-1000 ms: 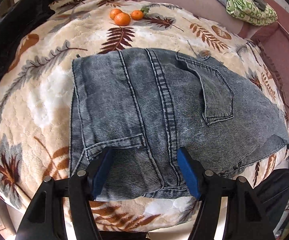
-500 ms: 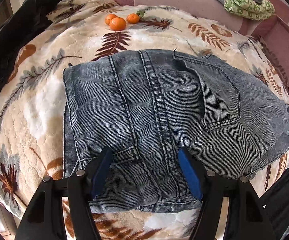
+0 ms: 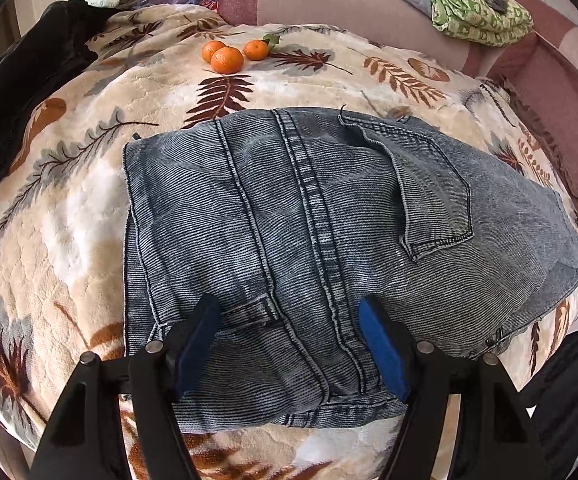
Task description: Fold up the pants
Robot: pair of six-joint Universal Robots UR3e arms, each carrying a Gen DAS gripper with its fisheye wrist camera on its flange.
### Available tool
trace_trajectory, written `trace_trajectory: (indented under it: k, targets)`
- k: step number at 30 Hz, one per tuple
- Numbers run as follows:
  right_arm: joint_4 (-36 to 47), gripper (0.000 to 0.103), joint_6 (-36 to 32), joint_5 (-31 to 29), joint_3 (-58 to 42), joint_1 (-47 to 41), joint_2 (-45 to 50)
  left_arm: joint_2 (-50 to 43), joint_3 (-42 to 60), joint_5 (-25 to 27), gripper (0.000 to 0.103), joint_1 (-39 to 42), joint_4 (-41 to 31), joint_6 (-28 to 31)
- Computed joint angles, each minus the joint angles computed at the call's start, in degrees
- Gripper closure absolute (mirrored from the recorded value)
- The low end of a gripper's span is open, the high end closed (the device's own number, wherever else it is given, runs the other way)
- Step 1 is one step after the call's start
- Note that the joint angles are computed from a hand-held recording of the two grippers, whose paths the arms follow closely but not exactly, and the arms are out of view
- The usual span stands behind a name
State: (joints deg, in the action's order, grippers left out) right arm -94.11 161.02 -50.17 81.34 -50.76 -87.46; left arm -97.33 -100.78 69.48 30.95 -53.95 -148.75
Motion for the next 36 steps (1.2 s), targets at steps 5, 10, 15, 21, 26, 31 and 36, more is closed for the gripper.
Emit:
trace_trajectory:
  k: [5,10,15,21,26,31,36]
  targets:
    - [22.5,0.037,-9.6,11.2,11.6,-2.3,-10.4,1.8,-0.8,-1.9,0.029,0.9,0.4,-3.6]
    - [-1.5,0.037,7.6,17.8,25.2,11.3,-7.4,7.7,-2.8,-10.9,0.029,5.7,-5.8,-8.4]
    - [-26.5,0.038,27.2,21.5,31.2,23.1,1.2,13.8,-9.6,-13.9,0.029,8.4,-8.0,-10.3]
    - [-48.8,0.038,43.2,25.5,32.0,36.2,11.2,19.4,-16.4,-17.8,0.029,15.1,-6.2,-14.5]
    - [-71.7,0.042,62.7,20.7,26.4,43.8,23.6,24.2,-19.1,-18.9,0.029,17.0,-8.7,-13.3]
    - [-86.0,0.089,74.0,21.8,24.8,46.1,26.4,28.8,-24.5,-20.5,0.029,18.2,-8.4,-15.0]
    - [-85.6,0.083,76.9,22.8,21.9,48.8,30.5,26.9,-27.9,-18.8,0.029,13.7,-1.0,-22.3]
